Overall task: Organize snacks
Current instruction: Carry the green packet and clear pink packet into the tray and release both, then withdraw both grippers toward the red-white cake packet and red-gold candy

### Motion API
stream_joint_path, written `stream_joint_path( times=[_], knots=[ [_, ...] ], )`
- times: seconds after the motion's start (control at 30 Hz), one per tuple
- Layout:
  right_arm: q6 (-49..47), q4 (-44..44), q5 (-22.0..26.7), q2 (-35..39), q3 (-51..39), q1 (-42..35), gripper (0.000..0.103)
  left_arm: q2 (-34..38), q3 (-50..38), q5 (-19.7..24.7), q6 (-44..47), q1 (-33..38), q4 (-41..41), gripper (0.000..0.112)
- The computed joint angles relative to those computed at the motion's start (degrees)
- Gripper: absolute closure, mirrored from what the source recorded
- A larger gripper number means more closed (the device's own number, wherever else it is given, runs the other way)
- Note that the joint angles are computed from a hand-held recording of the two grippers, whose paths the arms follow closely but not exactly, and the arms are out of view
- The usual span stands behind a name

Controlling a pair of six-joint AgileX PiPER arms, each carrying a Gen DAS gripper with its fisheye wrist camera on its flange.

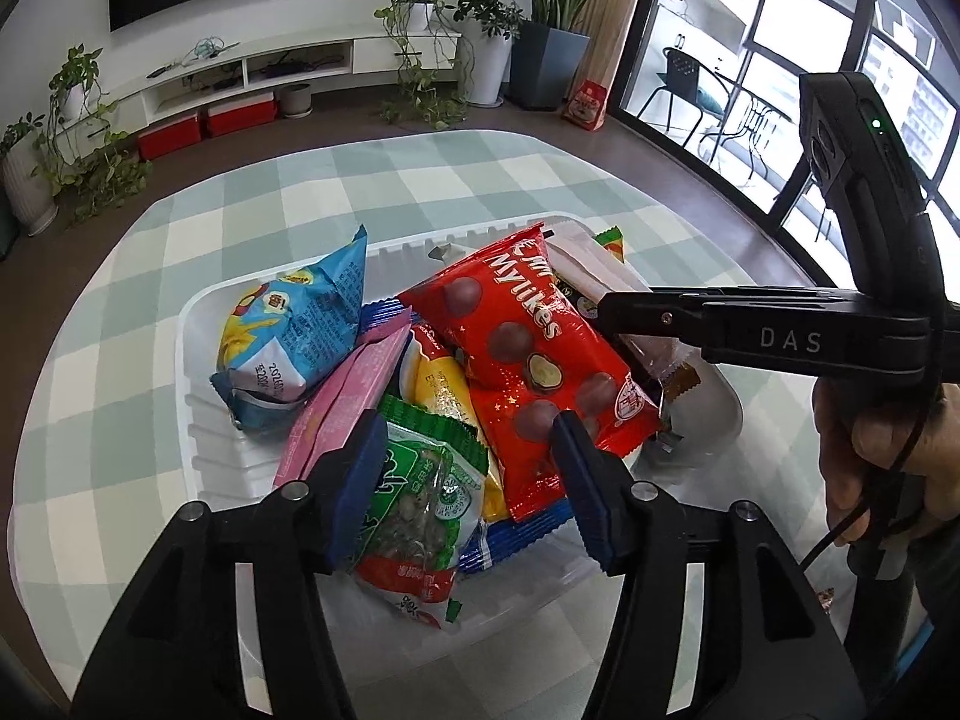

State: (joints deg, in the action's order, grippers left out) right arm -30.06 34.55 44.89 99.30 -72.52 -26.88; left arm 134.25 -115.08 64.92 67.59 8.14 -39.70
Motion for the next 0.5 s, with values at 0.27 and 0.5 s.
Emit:
stream_joint_path(
  times=[0.27,0.5],
  knots=[
    [-0.74,0.17,0.29,-2.03,0.75,-0.50,0.066,-3.56,6.01,-0.90,3.04,1.35,-2.11,0.057],
    [-2.03,2.33,2.08,-4.78,1.66,-3.24,0.045,-10.56,14.19,-0.59,9.06,5.10,-7.43,0.038]
  ],
)
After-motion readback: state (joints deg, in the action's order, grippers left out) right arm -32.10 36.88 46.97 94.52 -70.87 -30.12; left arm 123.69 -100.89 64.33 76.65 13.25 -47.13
